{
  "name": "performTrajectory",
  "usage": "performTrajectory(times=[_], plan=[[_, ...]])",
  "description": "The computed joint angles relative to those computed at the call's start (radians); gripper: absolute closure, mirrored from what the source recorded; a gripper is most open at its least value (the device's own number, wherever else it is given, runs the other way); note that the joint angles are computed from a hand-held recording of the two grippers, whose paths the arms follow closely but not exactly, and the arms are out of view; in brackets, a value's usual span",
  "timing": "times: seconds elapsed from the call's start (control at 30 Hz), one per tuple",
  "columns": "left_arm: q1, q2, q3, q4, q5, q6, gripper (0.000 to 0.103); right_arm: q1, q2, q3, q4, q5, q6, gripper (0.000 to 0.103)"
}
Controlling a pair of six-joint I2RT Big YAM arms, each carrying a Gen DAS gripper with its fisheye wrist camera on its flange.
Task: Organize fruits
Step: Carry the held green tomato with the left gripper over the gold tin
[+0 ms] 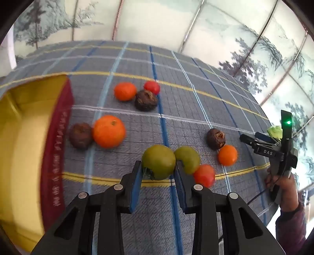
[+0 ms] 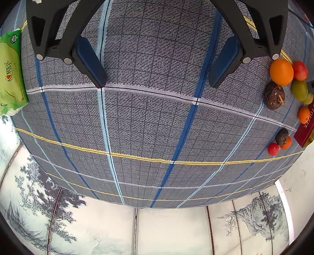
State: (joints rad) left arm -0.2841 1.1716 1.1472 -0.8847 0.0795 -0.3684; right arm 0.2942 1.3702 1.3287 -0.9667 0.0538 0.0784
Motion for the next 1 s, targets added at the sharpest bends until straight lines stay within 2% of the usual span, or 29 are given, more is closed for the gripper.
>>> performTrajectory(times=[0.33, 0.57, 0.77, 1.0], plan=[[0.024, -0.122, -0.015, -0.070, -0.054, -0.006, 0.070, 0.000, 0.000, 0.000, -0.002, 0.000, 0.000, 0.000], [0.061, -0.178, -0.035, -0.091, -0.112, 0.035, 0.070, 0.002, -0.003, -0.002, -0.003, 0.008, 0.010, 0.000], [0.113, -0.204, -0.046, -0.096, -0.160, 0.098, 0.070, 0.004, -0.006, -0.003, -0.006, 0.011, 0.016, 0.000], [0.194, -0.192, -0.050, -0.110, -0.222, 0.214, 0.070, 0.002, -0.006, -0.003, -0.007, 0.010, 0.014, 0.000]])
